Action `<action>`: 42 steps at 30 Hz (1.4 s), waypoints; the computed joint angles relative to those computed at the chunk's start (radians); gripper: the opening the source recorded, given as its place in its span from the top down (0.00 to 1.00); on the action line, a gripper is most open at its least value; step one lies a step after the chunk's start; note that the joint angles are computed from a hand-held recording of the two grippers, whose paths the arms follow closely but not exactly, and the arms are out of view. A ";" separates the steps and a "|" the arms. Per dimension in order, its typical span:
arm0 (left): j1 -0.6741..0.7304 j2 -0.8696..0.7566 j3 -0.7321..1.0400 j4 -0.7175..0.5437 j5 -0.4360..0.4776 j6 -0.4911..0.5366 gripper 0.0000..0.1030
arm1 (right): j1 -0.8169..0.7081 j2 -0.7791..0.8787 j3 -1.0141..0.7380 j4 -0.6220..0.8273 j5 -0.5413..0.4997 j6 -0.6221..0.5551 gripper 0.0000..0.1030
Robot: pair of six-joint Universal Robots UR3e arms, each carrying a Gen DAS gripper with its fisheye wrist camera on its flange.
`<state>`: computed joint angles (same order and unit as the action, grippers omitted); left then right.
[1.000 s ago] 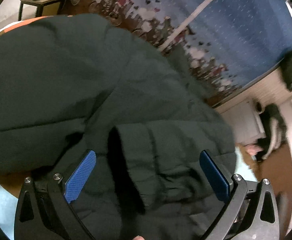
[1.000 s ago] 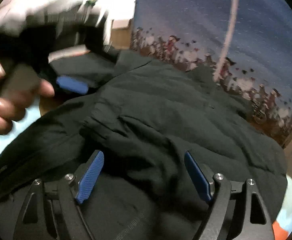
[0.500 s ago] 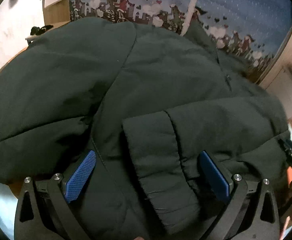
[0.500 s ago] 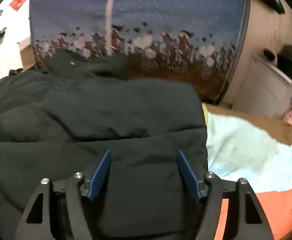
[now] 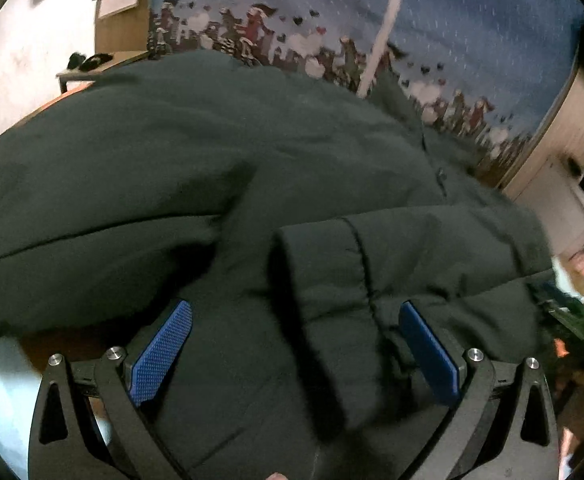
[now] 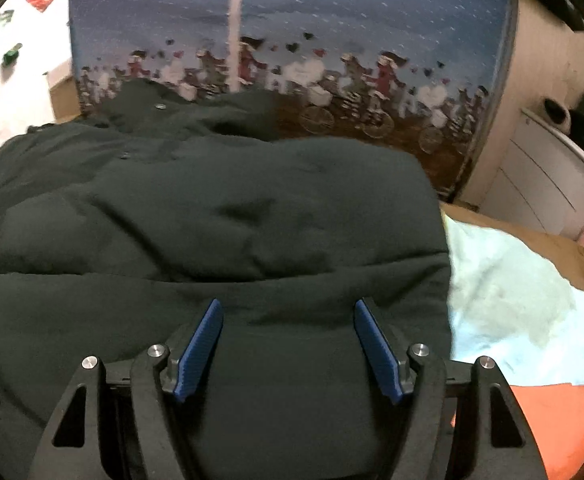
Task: Fold large clothes
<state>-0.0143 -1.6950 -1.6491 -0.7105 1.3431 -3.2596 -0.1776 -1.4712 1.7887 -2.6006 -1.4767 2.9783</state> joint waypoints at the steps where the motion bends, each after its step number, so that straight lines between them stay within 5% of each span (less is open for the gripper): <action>1: 0.037 0.058 -0.048 -0.004 -0.028 0.011 0.01 | 0.022 0.002 -0.011 0.000 0.004 0.001 0.32; 6: 0.234 0.316 -0.198 -0.117 -0.102 0.117 0.01 | 0.173 0.068 -0.137 0.012 0.002 0.042 0.26; 15: 0.709 0.698 -0.247 -0.512 -0.270 0.322 0.01 | 0.423 0.288 -0.496 0.081 -0.014 0.123 0.16; 22: 1.138 0.811 -0.230 -0.793 -0.419 0.493 0.01 | 0.565 0.494 -0.807 0.180 -0.103 0.162 0.14; 32: 1.371 0.729 -0.242 -0.792 -0.456 0.552 0.01 | 0.639 0.700 -1.011 0.227 -0.205 0.214 0.13; 42: 1.325 0.685 -0.310 -0.552 -0.462 0.385 0.01 | 0.650 0.755 -1.018 0.192 -0.222 0.219 0.01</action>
<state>1.3106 -1.0104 -1.9595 -1.2630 0.8814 -2.8750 0.4723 -0.7167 0.7708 -2.4085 -1.6989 3.1973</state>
